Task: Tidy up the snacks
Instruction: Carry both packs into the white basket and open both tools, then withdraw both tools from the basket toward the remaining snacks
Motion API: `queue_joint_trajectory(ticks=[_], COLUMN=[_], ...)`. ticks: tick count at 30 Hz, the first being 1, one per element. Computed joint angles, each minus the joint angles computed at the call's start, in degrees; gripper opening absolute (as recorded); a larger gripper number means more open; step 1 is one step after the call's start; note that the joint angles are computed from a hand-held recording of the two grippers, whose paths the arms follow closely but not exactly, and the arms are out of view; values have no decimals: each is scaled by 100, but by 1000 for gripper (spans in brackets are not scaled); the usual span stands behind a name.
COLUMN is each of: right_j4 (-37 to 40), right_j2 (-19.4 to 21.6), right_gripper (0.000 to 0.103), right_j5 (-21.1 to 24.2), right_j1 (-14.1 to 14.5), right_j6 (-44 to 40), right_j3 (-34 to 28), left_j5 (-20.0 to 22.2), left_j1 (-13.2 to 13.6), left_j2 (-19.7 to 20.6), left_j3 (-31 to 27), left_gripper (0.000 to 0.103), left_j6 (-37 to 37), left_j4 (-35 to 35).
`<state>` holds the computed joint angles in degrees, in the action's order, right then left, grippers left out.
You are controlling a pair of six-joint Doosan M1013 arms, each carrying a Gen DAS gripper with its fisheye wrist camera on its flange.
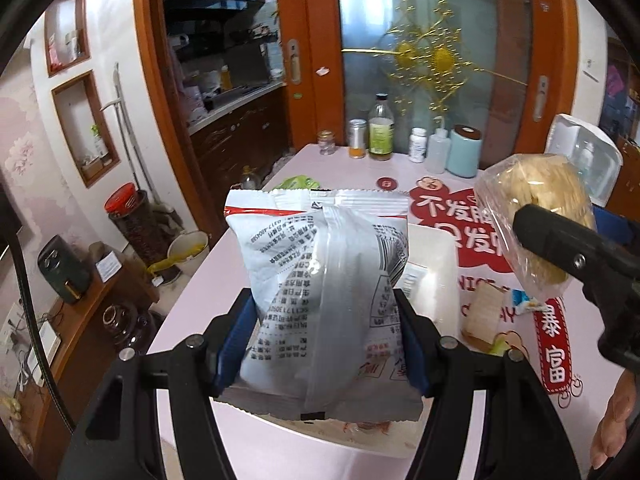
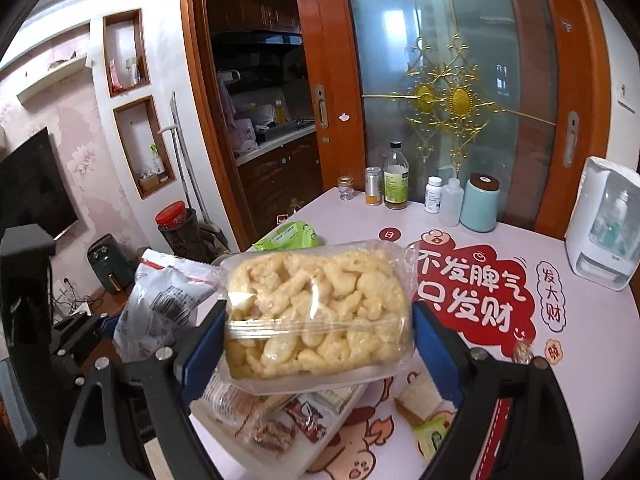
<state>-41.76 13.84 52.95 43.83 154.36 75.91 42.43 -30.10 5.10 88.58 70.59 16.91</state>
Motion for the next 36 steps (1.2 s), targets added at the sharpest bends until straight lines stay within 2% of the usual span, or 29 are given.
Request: queue_joint_trajectory(ticks=[10,16,18,20,22,30,36], right_j4=[565,1317,1553,1676,1745,1637,1527], right_j2=[536,733,713,703,702,462,172], right_gripper=[89,90,91,92,96,96,96], right_j5=[471,393,142,-3,-44,-362,-532], right_j1=[-217,-374,-423,-438,-442,-400,-344], right_j6=[-780,-1324,-1397,-1398,-1400,-1026,-716], right_j3=[-637,-801,-713,-652,-618,-225,128], left_j5=[402,587,611,557,475,597,562], left_j1=[235,289,318,339,343,375,243], left_j2=[375,543,566,543,487,400,231], left_j3=[-336,-372,-362,-300,-209,-96,19], left_gripper=[65,66,72,90,96,97,97], left_j6=[29,218,328,398,400,324,263], left_j4=[-276,-446,-584,-659,-660,-740,-546])
